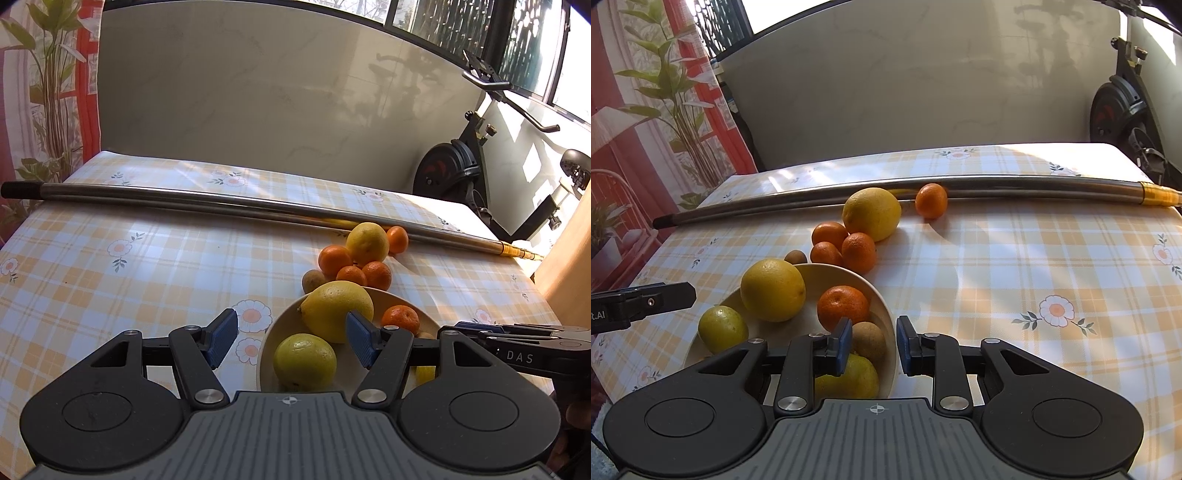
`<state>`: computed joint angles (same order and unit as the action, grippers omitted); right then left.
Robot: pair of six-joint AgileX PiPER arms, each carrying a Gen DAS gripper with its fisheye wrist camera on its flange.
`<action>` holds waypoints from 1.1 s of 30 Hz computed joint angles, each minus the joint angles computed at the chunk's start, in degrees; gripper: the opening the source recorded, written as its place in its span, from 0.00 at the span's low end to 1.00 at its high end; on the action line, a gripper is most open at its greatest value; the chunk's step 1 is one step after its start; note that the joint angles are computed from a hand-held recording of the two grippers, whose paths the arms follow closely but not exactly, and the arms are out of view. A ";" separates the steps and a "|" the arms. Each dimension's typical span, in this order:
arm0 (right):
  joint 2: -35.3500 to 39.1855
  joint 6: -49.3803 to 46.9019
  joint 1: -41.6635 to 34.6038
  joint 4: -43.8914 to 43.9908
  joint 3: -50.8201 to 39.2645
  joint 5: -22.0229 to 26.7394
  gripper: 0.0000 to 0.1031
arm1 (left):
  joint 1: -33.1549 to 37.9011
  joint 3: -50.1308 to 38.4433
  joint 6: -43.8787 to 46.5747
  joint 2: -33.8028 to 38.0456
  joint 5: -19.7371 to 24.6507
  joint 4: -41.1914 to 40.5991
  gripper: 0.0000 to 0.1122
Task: Organize fruits
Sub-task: 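Lower the kiwi into the plate and open the right tool, then reach the left tool to another brown kiwi and grasp it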
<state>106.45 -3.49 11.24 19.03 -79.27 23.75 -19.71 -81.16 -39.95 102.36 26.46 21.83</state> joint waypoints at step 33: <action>4.49 -8.74 -5.72 7.78 -6.95 -0.49 0.24 | 6.08 -30.20 21.71 15.96 14.94 -21.91 0.59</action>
